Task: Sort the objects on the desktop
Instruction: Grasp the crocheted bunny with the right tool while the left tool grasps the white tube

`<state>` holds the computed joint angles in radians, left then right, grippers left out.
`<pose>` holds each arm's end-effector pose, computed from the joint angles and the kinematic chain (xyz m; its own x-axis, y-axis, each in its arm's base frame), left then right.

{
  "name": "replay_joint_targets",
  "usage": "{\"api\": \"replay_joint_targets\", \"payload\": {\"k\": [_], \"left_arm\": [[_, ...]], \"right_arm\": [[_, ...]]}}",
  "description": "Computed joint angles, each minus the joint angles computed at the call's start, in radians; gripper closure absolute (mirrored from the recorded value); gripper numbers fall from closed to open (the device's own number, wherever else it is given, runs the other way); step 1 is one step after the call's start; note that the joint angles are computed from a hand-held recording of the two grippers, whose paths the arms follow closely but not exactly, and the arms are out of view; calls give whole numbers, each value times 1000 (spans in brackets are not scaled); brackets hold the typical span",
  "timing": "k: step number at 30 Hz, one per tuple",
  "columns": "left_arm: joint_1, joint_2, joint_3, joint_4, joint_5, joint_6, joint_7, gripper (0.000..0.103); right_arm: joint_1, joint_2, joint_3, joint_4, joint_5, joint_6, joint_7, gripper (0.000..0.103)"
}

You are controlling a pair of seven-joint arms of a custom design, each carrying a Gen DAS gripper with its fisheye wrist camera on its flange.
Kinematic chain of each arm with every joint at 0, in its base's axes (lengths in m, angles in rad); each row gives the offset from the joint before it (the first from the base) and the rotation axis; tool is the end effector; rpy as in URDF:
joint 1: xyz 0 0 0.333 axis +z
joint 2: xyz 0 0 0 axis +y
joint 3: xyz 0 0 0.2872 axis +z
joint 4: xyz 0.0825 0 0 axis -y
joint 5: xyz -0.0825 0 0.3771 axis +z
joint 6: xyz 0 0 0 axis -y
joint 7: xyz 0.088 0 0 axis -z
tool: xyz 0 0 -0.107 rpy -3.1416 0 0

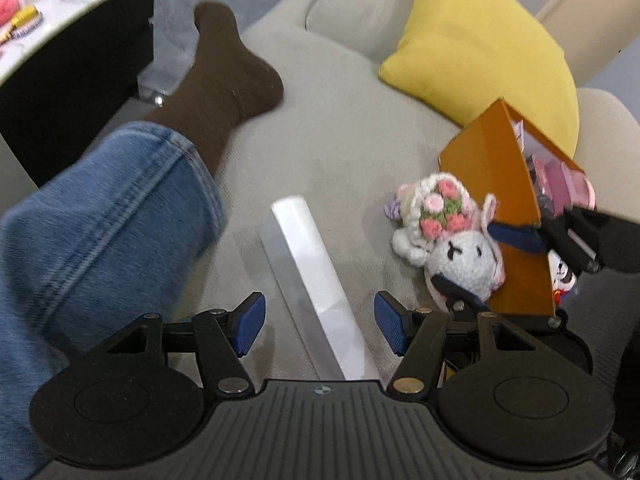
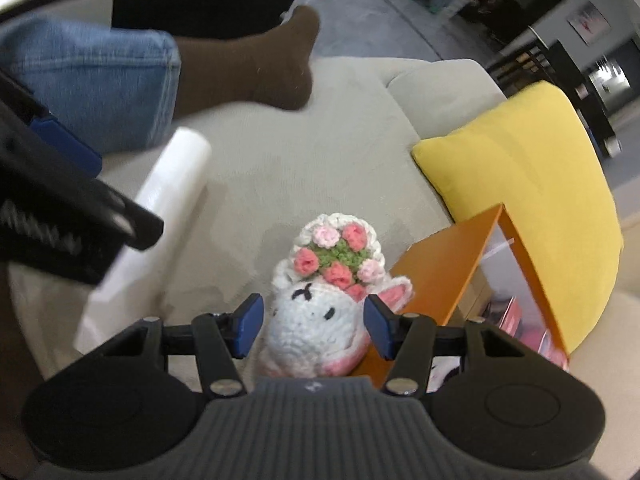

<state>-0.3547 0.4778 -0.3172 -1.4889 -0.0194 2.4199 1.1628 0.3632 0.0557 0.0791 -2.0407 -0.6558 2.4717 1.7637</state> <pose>0.5783 -0.4105 0.4367 -0.2322 -0.9163 0.3263 -0.9306 0.1117 -0.3485 0.5299 0.2521 0.4297 0.4972 -0.7289 0.4706 -0.6708 -0.6670 -0.3244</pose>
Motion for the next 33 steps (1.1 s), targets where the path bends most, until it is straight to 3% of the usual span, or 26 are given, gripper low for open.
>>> {"api": "replay_joint_targets", "payload": {"k": [10, 14, 17, 18, 19, 26, 29, 33], "left_arm": [[-11, 47, 7, 61, 9, -91, -21, 32], [7, 42, -3, 45, -22, -87, -14, 37], [29, 22, -21, 10, -67, -65, 15, 51], [42, 12, -31, -7, -93, -54, 30, 61], [50, 5, -37, -16, -113, -51, 43, 63], [80, -25, -43, -56, -203, -49, 62, 66], [76, -12, -33, -30, -216, -85, 32, 53], [47, -11, -16, -26, -172, -80, -15, 61]], "right_arm": [[22, 52, -13, 41, -74, -72, -68, 37], [28, 64, -21, 43, -114, -62, -50, 43], [25, 49, -24, 29, -106, -40, -39, 49], [24, 41, -23, 19, -106, -28, -31, 51], [21, 32, -23, 9, -107, -14, -23, 51], [-13, -51, -6, -66, -14, 78, -23, 53], [-29, -80, 6, -92, 26, 105, -30, 53], [-50, -126, 18, -132, 41, 163, 2, 53]]}}
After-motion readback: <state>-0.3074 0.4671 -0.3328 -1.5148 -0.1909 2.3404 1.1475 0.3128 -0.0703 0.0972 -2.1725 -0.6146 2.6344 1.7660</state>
